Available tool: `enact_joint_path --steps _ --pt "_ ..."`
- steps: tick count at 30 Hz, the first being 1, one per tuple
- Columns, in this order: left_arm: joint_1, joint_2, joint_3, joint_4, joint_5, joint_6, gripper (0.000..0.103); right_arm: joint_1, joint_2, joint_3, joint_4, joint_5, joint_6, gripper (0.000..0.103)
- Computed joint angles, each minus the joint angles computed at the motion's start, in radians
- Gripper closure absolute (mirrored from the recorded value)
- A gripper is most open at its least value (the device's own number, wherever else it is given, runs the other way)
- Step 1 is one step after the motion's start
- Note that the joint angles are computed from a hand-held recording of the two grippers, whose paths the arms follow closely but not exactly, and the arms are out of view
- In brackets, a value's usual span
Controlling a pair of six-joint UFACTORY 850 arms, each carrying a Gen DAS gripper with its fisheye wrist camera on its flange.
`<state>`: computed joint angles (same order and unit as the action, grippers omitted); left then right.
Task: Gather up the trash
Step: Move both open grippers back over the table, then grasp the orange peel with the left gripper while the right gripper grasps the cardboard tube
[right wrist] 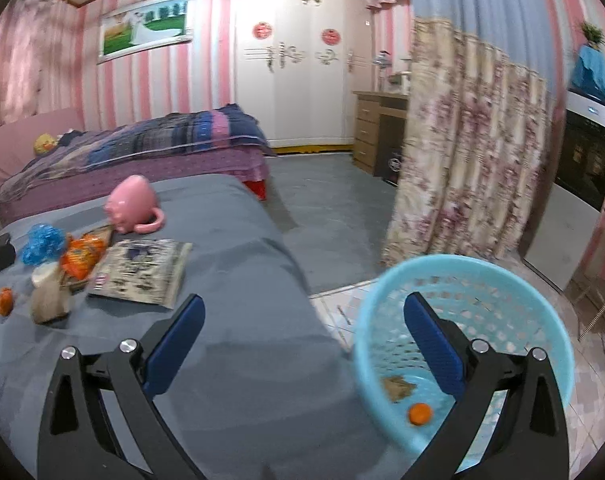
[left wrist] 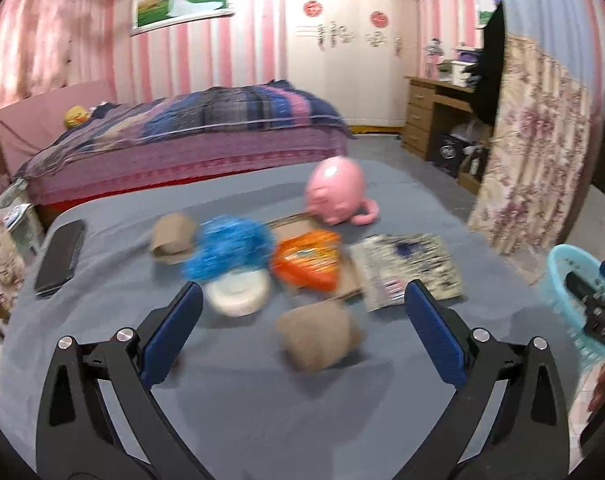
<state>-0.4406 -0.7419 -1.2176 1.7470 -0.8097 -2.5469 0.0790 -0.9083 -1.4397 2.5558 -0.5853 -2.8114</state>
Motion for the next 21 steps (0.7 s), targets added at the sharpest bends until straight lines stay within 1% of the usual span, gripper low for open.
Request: enact_joint_path --steps 4,7,10,13,14,15,16,17,18,19,20,21 --pt "0.026 0.027 0.08 0.014 0.006 -0.059 0.006 0.038 0.013 0.025 0.002 -0.011 -0.021 0.005" --pt "0.046 0.037 0.13 0.027 0.027 -0.096 0.006 0.062 0.02 0.04 -0.006 -0.02 -0.029 0.005" --pt "0.071 0.043 0.166 0.06 0.07 -0.129 0.006 0.082 0.023 0.054 -0.023 -0.022 -0.039 0.005" --pt "0.093 0.039 0.184 0.075 0.107 -0.161 0.006 0.104 0.013 0.049 -0.04 0.002 -0.044 0.005" --pt "0.108 0.041 0.191 0.096 0.134 -0.187 0.006 0.111 0.01 0.049 -0.043 0.009 -0.049 0.005" --pt "0.119 0.042 0.196 0.12 0.155 -0.21 0.009 0.116 0.007 0.049 -0.05 0.014 -0.048 0.005" --pt "0.127 0.04 0.191 0.125 0.173 -0.206 0.014 0.12 0.005 0.048 -0.059 0.018 -0.044 0.005" --pt "0.133 0.036 0.186 0.125 0.185 -0.197 0.017 0.125 0.003 0.047 -0.066 0.023 -0.042 0.005" --pt "0.143 0.032 0.181 0.132 0.206 -0.188 0.023 0.13 0.001 0.046 -0.076 0.028 -0.04 0.005" --pt "0.157 0.03 0.183 0.169 0.237 -0.212 0.031 0.135 -0.001 0.045 -0.094 0.032 -0.033 0.005" --pt "0.168 0.03 0.185 0.202 0.261 -0.238 0.036 0.139 -0.002 0.043 -0.111 0.037 -0.025 0.005" --pt "0.173 0.03 0.189 0.221 0.268 -0.258 0.042 0.145 -0.002 0.043 -0.132 0.041 -0.018 0.005"
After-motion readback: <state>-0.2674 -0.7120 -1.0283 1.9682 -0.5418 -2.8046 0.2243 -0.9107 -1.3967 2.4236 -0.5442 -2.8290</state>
